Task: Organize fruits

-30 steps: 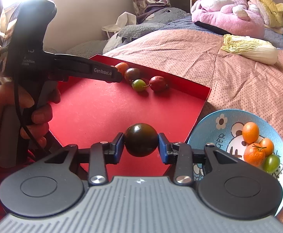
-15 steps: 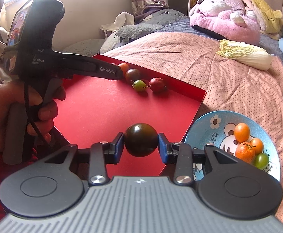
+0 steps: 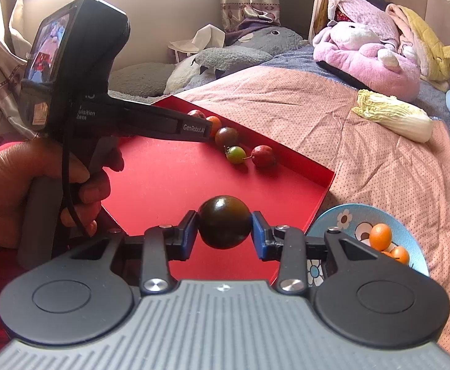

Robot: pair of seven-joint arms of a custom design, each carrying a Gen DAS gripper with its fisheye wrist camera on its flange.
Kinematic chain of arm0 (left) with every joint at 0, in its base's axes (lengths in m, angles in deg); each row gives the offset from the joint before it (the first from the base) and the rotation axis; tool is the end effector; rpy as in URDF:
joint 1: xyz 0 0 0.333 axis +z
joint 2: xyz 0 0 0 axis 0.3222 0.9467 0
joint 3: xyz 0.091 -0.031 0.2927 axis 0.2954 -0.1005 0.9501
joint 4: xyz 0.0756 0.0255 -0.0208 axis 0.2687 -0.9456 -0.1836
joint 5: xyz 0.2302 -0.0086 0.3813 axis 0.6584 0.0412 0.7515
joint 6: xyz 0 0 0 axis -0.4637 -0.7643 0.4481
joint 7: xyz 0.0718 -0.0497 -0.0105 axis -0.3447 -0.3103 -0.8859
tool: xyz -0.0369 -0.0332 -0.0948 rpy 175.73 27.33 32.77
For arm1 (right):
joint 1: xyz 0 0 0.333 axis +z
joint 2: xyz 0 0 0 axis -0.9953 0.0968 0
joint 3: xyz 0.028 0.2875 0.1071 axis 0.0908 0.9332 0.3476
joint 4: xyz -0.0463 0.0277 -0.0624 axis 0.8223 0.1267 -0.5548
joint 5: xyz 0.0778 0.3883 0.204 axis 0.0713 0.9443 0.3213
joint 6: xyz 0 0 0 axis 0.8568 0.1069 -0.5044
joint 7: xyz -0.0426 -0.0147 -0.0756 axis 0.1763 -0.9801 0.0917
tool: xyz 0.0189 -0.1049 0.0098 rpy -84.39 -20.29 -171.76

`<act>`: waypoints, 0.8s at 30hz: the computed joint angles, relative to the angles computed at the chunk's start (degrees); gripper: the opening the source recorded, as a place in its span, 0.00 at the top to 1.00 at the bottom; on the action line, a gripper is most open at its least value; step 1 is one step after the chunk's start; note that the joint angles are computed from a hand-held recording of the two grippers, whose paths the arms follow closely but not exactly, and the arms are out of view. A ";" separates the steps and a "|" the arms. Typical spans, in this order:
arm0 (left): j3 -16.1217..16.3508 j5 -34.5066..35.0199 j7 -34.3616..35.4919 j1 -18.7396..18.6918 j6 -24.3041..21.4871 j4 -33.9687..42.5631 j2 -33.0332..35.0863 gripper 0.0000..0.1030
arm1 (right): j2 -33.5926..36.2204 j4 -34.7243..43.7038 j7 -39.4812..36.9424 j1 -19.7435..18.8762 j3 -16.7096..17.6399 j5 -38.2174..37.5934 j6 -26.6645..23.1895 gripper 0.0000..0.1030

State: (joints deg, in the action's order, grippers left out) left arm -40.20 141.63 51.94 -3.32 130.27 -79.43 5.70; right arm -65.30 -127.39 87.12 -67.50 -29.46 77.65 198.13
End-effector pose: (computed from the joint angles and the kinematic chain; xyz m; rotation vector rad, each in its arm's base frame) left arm 0.6150 -0.3392 0.2947 -1.8066 1.5484 -0.8164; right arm 0.5566 0.1729 0.3210 -2.1482 1.0853 -0.4224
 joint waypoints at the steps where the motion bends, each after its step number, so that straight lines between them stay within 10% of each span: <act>1: 0.05 0.19 -0.25 -0.04 0.01 -0.07 -0.06 0.66 | -0.05 0.06 -0.25 0.00 0.03 0.26 0.03 0.58; 24: -0.44 -2.28 4.69 -1.05 -3.13 1.15 1.07 0.66 | -0.99 -1.00 -13.70 -2.05 -2.14 17.24 -5.64 0.58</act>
